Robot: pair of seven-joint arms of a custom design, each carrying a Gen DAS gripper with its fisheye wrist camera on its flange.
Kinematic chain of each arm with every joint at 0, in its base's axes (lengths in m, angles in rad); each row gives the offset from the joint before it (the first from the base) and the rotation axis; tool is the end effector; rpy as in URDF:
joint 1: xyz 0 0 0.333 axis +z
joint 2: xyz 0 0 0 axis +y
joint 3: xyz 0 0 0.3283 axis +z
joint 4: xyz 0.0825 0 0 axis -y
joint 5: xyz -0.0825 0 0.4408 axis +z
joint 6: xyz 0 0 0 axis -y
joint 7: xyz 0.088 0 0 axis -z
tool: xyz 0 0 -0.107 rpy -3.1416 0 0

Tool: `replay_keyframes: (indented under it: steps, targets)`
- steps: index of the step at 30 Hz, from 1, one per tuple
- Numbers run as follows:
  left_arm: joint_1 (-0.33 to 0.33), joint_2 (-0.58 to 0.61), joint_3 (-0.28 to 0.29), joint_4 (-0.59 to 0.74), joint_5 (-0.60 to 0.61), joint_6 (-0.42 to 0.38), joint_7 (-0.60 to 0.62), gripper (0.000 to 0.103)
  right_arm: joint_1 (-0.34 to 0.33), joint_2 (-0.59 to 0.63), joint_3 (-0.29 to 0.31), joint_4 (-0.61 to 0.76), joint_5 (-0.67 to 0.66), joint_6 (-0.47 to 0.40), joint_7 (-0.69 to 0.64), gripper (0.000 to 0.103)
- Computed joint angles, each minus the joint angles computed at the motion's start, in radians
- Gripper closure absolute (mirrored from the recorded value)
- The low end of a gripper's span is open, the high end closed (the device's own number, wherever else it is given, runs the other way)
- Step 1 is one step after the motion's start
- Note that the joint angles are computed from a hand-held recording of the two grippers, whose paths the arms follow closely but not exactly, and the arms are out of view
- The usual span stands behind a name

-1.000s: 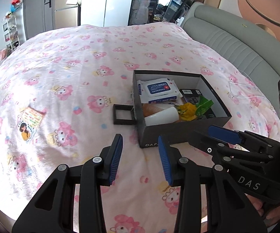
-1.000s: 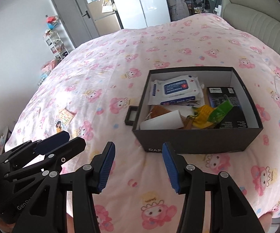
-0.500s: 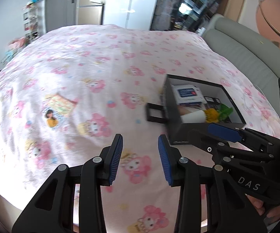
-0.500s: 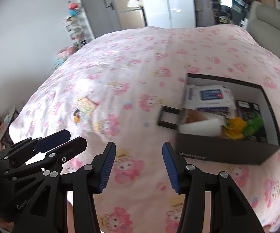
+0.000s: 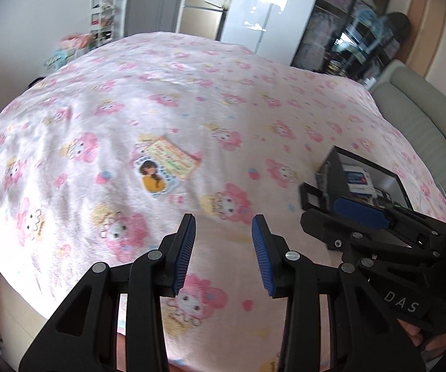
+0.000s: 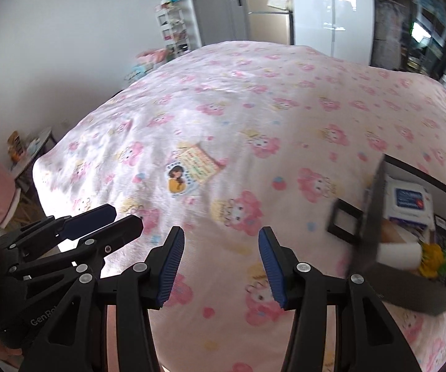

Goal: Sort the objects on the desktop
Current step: 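Move the left tool toward the printed card on the bedspread, then lower the left gripper onto the printed card and close it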

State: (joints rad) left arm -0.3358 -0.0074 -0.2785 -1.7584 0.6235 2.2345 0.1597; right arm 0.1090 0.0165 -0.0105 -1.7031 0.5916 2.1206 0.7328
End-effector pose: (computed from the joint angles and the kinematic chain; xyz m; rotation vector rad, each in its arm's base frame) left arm 0.5469 -0.3650 0.6157 -2.2322 1.2853 -0.7873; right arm 0.6543 0.0901 0.6196 -2.2510 1.0138 -0.1669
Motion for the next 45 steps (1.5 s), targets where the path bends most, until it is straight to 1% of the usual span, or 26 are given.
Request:
replay_keyframes:
  steps: [2,4,6,9,11,15,17,21,24,27,29,32,33,34,35,36,37,39,41,45]
  targets:
    - [0.014,-0.029,0.012,-0.059,-0.011,0.033,-0.040,0.064,0.011,0.029,0.011,0.018,-0.004,0.009,-0.006,0.056]
    - [0.033,-0.047,0.022,-0.109,-0.032,0.066,-0.063,0.064,0.022,0.060,0.020,0.039,-0.036,0.025,0.021,0.056]
    - [0.054,-0.062,0.032,-0.155,-0.053,0.100,-0.083,0.064,0.030,0.107,0.029,0.078,-0.054,0.020,0.046,0.056]
    - [0.093,-0.071,0.051,-0.217,-0.074,0.170,-0.098,0.064,0.042,0.178,0.044,0.135,-0.078,0.016,0.078,0.057]
    - [0.116,-0.058,0.059,-0.232,-0.069,0.203,-0.102,0.064,0.051,0.225,0.053,0.174,-0.095,0.015,0.097,0.057]
    - [0.155,-0.007,0.083,-0.240,-0.084,0.297,-0.100,0.064,0.072,0.325,0.073,0.253,-0.125,0.010,0.136,0.057]
    - [0.169,0.024,0.094,-0.231,-0.089,0.321,-0.092,0.064,0.082,0.375,0.081,0.299,-0.140,0.005,0.154,0.056]
    - [0.195,0.067,0.119,-0.236,-0.116,0.380,-0.081,0.066,0.102,0.500,0.090,0.441,-0.193,0.000,0.155,0.057]
    - [0.210,0.084,0.131,-0.256,-0.140,0.461,-0.088,0.066,0.114,0.590,0.084,0.558,-0.235,-0.018,0.200,0.057]
    - [0.215,0.105,0.135,-0.256,-0.169,0.482,-0.079,0.066,0.110,0.648,0.094,0.632,-0.236,-0.054,0.234,0.057]
    - [0.214,0.117,0.138,-0.256,-0.183,0.492,-0.082,0.066,0.104,0.660,0.105,0.641,-0.228,-0.077,0.237,0.057]
    - [0.206,0.135,0.142,-0.239,-0.165,0.492,-0.081,0.066,0.094,0.667,0.120,0.640,-0.205,-0.106,0.231,0.057]
    - [0.203,0.140,0.143,-0.232,-0.161,0.491,-0.079,0.066,0.093,0.656,0.124,0.619,-0.198,-0.090,0.215,0.060]
    - [0.201,0.145,0.143,-0.227,-0.162,0.491,-0.075,0.067,0.093,0.643,0.127,0.597,-0.192,-0.073,0.199,0.072]
    - [0.199,0.148,0.142,-0.223,-0.164,0.492,-0.070,0.074,0.093,0.627,0.130,0.573,-0.188,-0.056,0.179,0.074]
    - [0.198,0.147,0.141,-0.222,-0.169,0.495,-0.062,0.078,0.094,0.610,0.131,0.548,-0.185,-0.041,0.160,0.078]
    - [0.194,0.144,0.139,-0.221,-0.170,0.494,-0.056,0.078,0.092,0.599,0.134,0.535,-0.177,-0.039,0.149,0.085]
    - [0.187,0.133,0.135,-0.220,-0.169,0.492,-0.047,0.078,0.082,0.565,0.137,0.498,-0.156,-0.033,0.122,0.087]
    - [0.179,0.116,0.128,-0.227,-0.170,0.498,-0.042,0.078,0.074,0.519,0.137,0.448,-0.137,-0.018,0.091,0.087]
    - [0.155,0.076,0.100,-0.251,-0.197,0.505,-0.029,0.078,0.048,0.416,0.129,0.346,-0.083,-0.022,0.052,0.087]
